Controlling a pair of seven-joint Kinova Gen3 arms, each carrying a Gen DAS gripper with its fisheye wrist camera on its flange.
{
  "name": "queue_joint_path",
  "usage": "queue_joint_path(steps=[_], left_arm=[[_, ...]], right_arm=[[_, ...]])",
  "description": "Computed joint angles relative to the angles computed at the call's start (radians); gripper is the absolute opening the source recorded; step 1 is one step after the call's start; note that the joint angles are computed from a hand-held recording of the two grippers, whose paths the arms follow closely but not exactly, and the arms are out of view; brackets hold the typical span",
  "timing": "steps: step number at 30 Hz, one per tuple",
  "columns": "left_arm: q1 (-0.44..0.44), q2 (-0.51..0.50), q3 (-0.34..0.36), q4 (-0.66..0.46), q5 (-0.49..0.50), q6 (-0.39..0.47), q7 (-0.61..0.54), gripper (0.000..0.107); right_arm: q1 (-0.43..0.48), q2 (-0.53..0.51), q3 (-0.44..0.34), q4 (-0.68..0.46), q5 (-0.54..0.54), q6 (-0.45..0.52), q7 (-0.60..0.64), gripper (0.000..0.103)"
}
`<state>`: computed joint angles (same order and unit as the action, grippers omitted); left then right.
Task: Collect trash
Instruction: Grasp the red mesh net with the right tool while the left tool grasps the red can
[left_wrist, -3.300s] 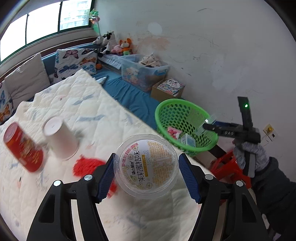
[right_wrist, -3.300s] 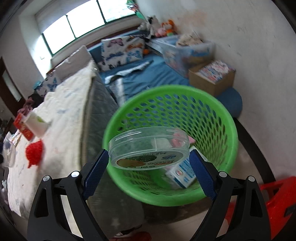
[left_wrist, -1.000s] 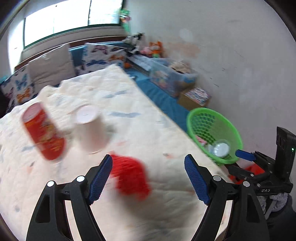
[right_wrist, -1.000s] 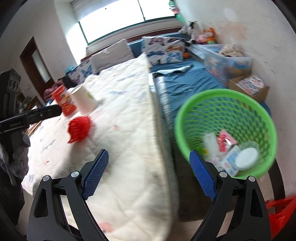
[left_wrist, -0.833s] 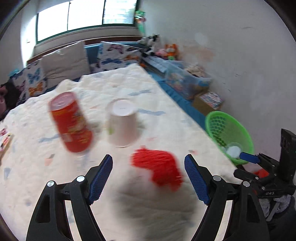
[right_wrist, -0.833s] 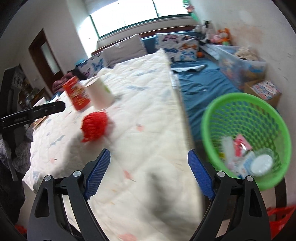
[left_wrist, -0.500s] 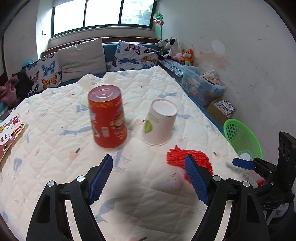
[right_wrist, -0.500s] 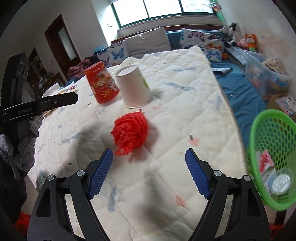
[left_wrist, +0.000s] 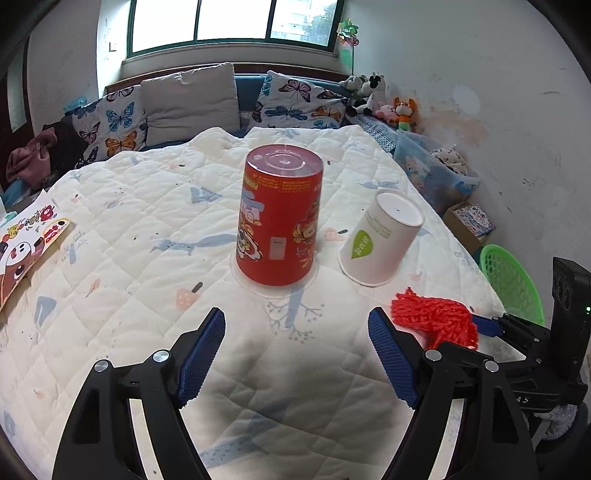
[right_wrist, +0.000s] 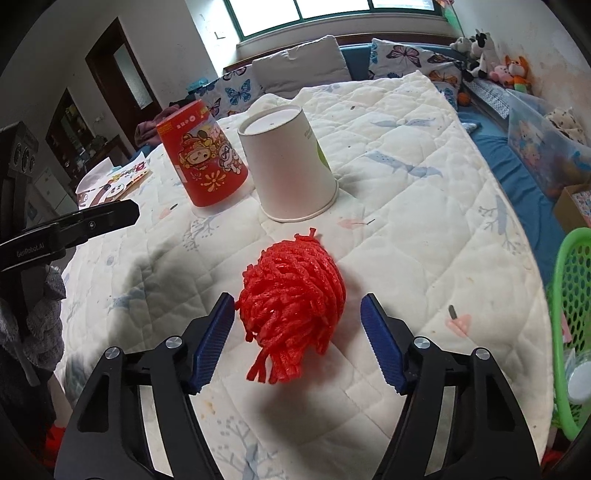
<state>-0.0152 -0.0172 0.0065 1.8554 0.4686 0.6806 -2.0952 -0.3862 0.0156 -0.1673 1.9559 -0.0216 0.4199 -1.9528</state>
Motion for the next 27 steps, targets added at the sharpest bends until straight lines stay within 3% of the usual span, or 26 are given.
queue_joint_path(steps=[8,11,16,18,19,20,27], left_arm=[[0.026,0.094,0.039,-0.073,-0.133,-0.078,0.117,0.082],[0.025,0.128,0.054,-0.101,-0.139,-0.1,0.125,0.087],[0.061,0.181,0.059,-0.143,-0.234,-0.151,0.228,0.087],[0.071,0.192,0.06,-0.146,-0.264,-0.178,0.266,0.082],[0.066,0.197,0.066,-0.15,-0.261,-0.184,0.27,0.069],[0.055,0.203,0.075,-0.161,-0.248,-0.175,0.263,0.066],[-0.028,0.184,0.109,-0.179,-0.106,-0.134,0.18,0.065]], right_arm=[[0.014,0.018,0.006,-0.008,-0.069,-0.007,0.064,0.053],[0.018,0.013,0.007,-0.004,-0.085,-0.009,0.081,0.052],[0.023,-0.01,0.008,0.015,-0.107,-0.014,0.103,0.051],[0.024,-0.019,0.008,0.023,-0.116,-0.019,0.108,0.051],[0.025,-0.025,0.009,0.027,-0.125,-0.021,0.115,0.051],[0.025,-0.028,0.009,0.03,-0.125,-0.022,0.113,0.051],[0.028,-0.062,0.008,0.055,-0.117,-0.031,0.1,0.051]])
